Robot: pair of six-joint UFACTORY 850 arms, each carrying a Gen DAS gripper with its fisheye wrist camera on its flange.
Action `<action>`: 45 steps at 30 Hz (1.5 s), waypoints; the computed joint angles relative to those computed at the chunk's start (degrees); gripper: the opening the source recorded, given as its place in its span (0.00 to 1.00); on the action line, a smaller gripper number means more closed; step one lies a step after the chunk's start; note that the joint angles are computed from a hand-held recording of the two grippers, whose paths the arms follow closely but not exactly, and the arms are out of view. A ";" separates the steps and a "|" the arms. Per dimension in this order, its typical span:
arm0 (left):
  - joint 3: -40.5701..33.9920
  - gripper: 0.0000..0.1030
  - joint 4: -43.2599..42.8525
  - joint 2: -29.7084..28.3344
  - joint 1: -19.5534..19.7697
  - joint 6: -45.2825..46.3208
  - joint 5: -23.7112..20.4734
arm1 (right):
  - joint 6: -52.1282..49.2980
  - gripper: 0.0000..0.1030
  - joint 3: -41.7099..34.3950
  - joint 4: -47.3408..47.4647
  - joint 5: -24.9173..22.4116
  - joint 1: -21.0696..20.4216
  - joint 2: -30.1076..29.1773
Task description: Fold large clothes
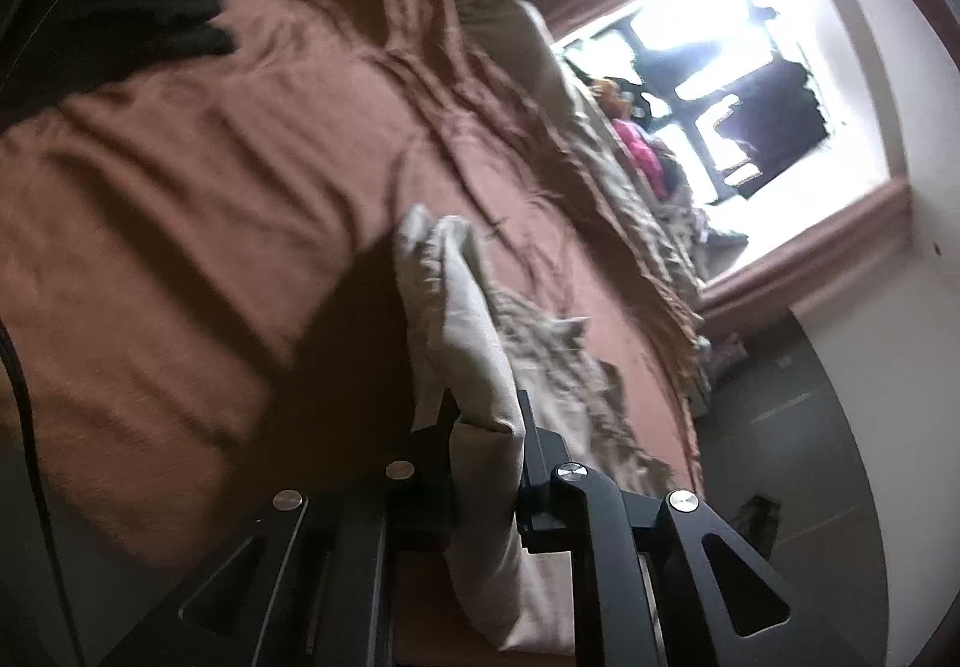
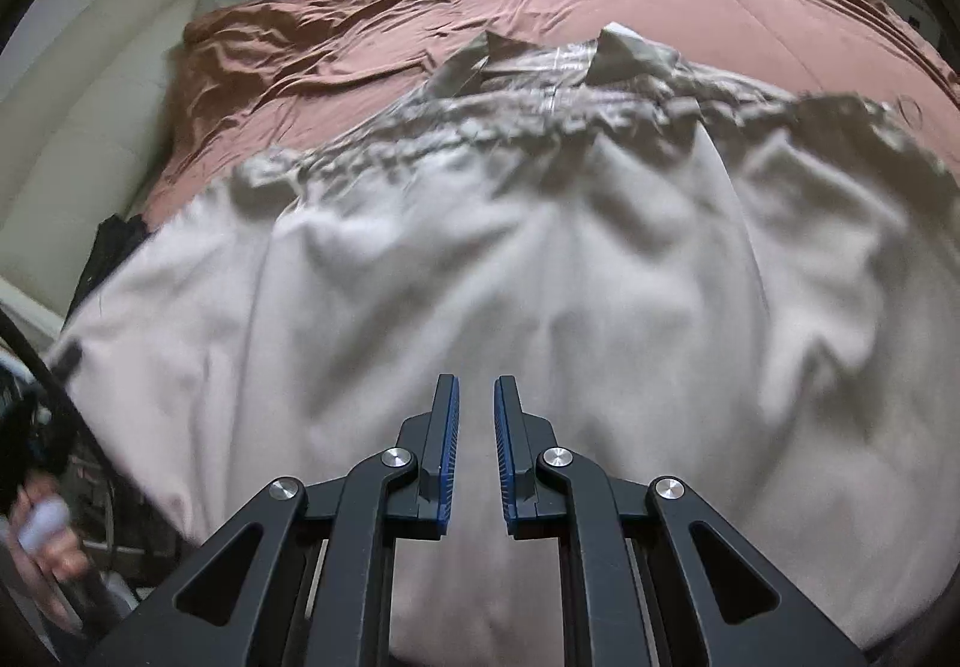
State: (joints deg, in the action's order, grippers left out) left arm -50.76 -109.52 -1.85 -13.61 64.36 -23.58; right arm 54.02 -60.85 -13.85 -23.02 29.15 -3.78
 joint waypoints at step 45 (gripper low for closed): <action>-57.14 0.12 48.97 -34.90 -31.50 -39.01 -8.11 | 23.09 0.09 41.38 -6.02 -3.63 -6.70 57.03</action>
State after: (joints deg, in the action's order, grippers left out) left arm -107.90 -60.55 -36.75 -45.11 25.35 -31.68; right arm 77.11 -19.46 -19.87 -26.66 22.45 53.25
